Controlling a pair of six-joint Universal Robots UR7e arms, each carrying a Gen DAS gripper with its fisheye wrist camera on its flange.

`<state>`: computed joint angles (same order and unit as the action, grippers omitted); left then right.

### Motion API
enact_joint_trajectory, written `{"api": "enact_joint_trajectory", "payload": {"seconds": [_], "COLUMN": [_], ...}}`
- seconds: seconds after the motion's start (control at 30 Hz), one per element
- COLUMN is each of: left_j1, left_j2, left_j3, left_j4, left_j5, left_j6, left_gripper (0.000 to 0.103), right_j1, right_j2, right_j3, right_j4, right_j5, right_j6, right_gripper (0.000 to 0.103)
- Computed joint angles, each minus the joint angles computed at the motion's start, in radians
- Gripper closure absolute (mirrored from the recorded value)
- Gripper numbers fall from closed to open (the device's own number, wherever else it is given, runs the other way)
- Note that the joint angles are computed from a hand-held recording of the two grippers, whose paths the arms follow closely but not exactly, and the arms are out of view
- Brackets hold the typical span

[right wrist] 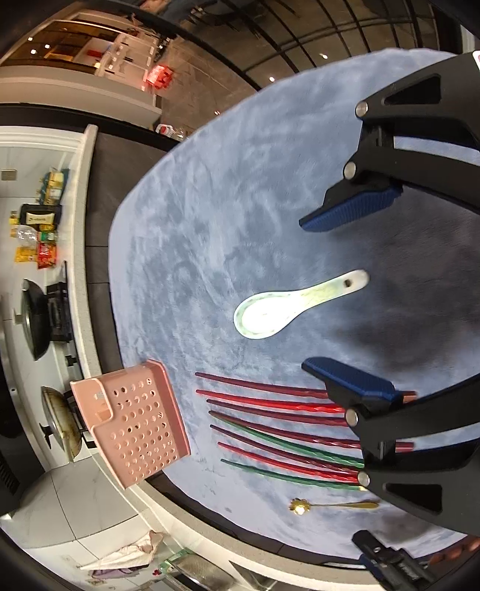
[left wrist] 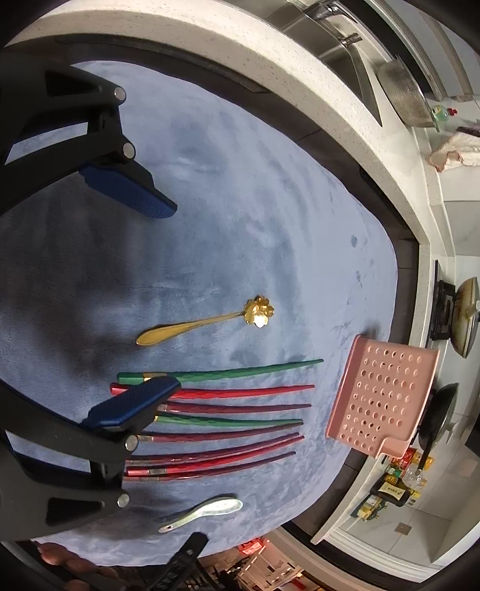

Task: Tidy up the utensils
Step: 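Grasp the gold spoon with the left tool while the right tool grasps the white ceramic spoon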

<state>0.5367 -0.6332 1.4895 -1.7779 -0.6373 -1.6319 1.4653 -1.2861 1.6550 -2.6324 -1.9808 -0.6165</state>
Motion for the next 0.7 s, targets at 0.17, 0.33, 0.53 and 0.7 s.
{"api": "enact_joint_trajectory", "payload": {"seconds": [0.17, 0.33, 0.53, 0.7], "left_j1": [0.005, 0.014, 0.031, 0.042], "left_j2": [0.013, 0.011, 0.008, 0.021], "left_j3": [-0.019, -0.010, 0.015, 0.017], "left_j4": [0.013, -0.009, -0.084, -0.121], "left_j5": [0.001, -0.001, -0.018, -0.042], "left_j6": [0.024, 0.036, 0.091, 0.140], "left_gripper": [0.020, 0.020, 0.039, 0.050], "right_j1": [-0.005, -0.022, -0.041, -0.042], "right_j2": [0.046, 0.065, 0.051, 0.036], "right_j3": [-0.048, -0.064, -0.032, -0.007], "right_j4": [0.040, 0.074, 0.078, 0.070], "right_j5": [-0.011, -0.013, -0.008, -0.008], "right_j6": [0.020, 0.038, 0.028, 0.010], "right_gripper": [0.060, 0.075, 0.084, 0.088]}}
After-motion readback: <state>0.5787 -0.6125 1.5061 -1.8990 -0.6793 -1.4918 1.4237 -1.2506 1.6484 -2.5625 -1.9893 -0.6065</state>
